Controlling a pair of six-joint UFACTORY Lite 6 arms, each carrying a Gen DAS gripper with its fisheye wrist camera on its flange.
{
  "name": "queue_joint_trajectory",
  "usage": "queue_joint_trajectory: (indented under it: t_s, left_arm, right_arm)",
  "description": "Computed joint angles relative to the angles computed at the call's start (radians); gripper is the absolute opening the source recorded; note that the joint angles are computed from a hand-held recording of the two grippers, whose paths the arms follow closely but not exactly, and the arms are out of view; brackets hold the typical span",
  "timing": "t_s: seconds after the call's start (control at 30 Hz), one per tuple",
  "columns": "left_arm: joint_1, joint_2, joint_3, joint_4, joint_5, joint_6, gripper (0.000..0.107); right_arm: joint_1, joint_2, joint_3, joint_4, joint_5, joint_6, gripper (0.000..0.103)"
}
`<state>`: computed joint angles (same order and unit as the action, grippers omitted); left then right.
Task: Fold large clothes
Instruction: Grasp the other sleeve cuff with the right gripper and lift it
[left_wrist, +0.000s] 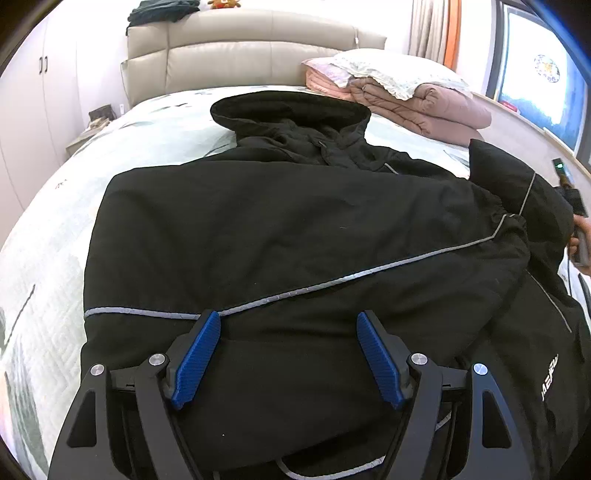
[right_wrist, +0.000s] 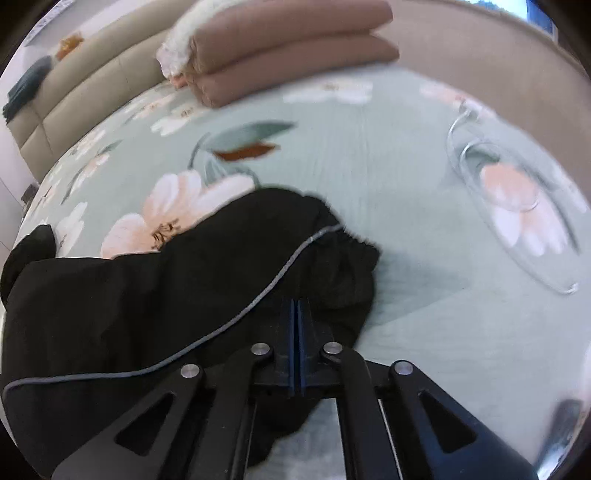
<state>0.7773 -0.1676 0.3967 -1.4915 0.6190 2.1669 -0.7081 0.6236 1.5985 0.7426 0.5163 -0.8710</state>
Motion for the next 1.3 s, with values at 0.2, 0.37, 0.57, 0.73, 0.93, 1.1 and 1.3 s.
queue_joint_trajectory:
  t_s: [0.2,0.37,0.57,0.73,0.93,1.1,1.3]
  left_arm:
    - [-0.009,-0.008,-0.008,-0.012,-0.010,0.005,0.078]
    - [-0.015,-0.012,-0.013,-0.027,-0.018,0.015,0.078]
    - [-0.018,-0.016,-0.016,-0.031,-0.022,0.019,0.078]
    - [-0.019,-0.017,-0.017,-0.035,-0.024,0.022,0.078]
    - [-0.019,-0.017,-0.018,-0.042,-0.026,0.030,0.078]
    - [-0.020,-0.014,-0.017,-0.047,-0.030,0.036,0.078]
    - [-0.028,-0.018,-0.018,-0.047,-0.037,0.028,0.078]
  right_arm:
    - [-0.076,0.228,0.344,-0.066,0.213,0.188,0.069]
    - [-0.025,0.421,0.548,-0.177,0.228,0.336,0.069]
    - [0.027,0.121,0.133,-0.120,-0.047,0.118,0.010]
    - [-0.069,-0.154,-0.191,-0.550,-0.418,0.505,0.010]
    - [-0.230,0.072,0.039,-0.630,-0.177,0.651,0.010]
    - [-0.195,0.058,-0.047,-0.812,-0.249,0.739,0.010]
    - [-0.130,-0.400,-0.387,-0.297,-0.265,0.156,0.010]
